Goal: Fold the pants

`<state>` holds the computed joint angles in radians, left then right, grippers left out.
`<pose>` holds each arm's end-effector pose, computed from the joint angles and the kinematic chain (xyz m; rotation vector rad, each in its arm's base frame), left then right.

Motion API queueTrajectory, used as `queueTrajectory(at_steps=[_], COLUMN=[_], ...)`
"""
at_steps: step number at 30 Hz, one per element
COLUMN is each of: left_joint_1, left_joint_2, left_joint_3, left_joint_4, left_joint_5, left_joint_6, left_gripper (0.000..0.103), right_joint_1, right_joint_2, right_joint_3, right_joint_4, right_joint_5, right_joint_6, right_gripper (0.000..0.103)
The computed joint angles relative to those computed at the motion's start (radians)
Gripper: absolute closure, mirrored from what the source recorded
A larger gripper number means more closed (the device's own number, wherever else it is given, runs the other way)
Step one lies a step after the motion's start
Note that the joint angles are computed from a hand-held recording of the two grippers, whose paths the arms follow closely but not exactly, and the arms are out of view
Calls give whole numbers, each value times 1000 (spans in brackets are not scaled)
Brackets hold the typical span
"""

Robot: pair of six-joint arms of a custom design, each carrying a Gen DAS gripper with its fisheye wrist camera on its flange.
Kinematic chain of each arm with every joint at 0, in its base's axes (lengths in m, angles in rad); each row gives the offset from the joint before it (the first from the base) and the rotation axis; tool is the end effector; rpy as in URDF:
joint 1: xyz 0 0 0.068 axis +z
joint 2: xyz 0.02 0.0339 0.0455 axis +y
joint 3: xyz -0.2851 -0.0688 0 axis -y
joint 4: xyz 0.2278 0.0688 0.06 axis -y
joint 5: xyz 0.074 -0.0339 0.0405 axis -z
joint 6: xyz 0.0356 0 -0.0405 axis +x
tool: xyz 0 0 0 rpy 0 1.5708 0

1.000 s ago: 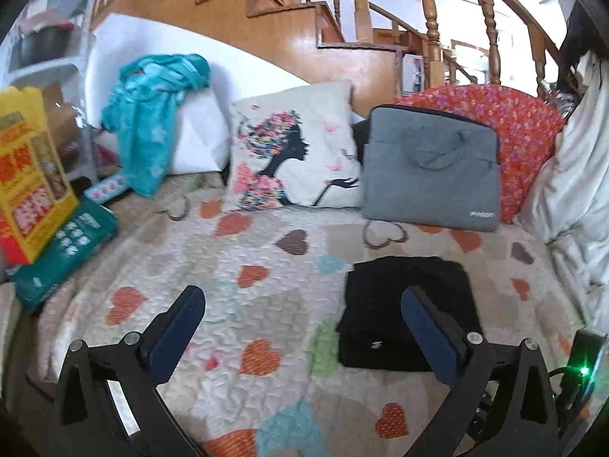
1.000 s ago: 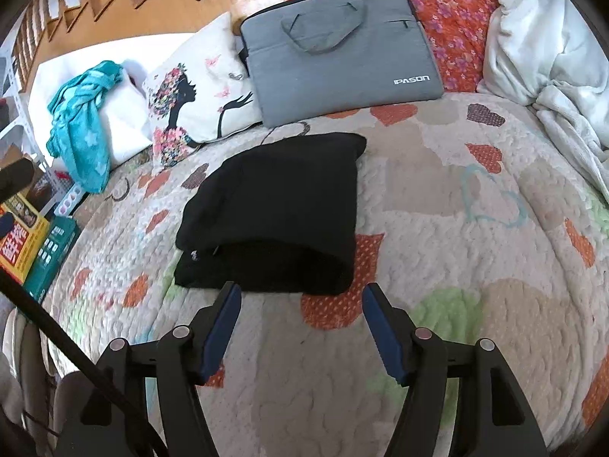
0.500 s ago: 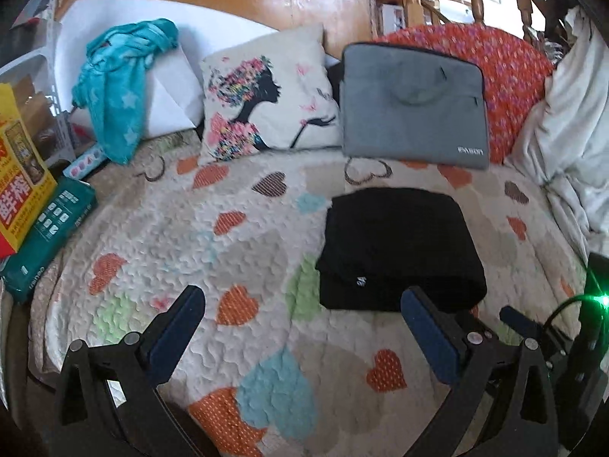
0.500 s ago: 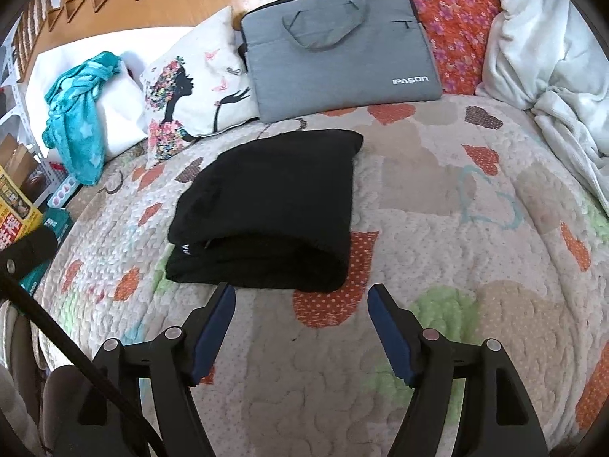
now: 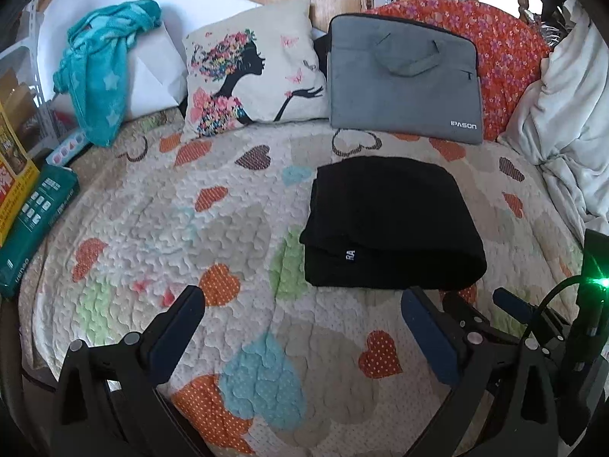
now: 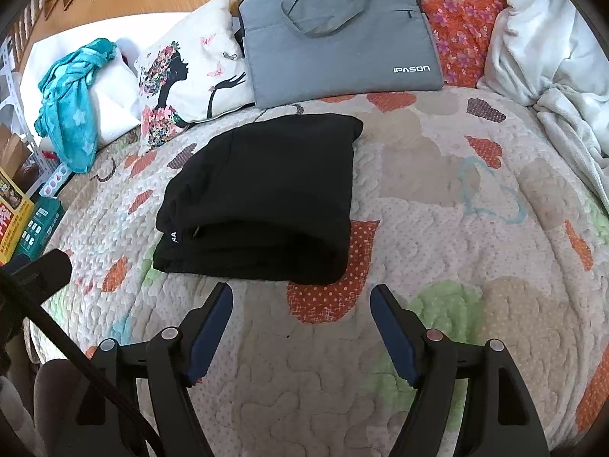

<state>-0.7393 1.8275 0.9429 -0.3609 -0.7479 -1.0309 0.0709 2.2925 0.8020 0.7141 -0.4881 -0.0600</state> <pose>0.2492 -0.1944 0.1562 -0.4915 2.3049 0.2857 0.3596 0.0423 0.0314 -0.3887 2.2707 0.5758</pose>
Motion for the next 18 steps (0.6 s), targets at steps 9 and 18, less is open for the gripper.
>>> queueTrajectory(at_steps=[9,18], left_joint_1=[57,129], left_joint_2=[-1,151], left_joint_3=[-70,-152], left_joint_4=[120,303], left_joint_5=[125,315], left_joint_6=[21,39], left_gripper=[0,1], right_joint_1=[-8,-37], right_joint_2=[17,7], right_joint_3=[41,27], right_joint_4=[-48,-43], right_joint_5=[0,8], right_joint_6=[22,53], right_gripper=[23,23])
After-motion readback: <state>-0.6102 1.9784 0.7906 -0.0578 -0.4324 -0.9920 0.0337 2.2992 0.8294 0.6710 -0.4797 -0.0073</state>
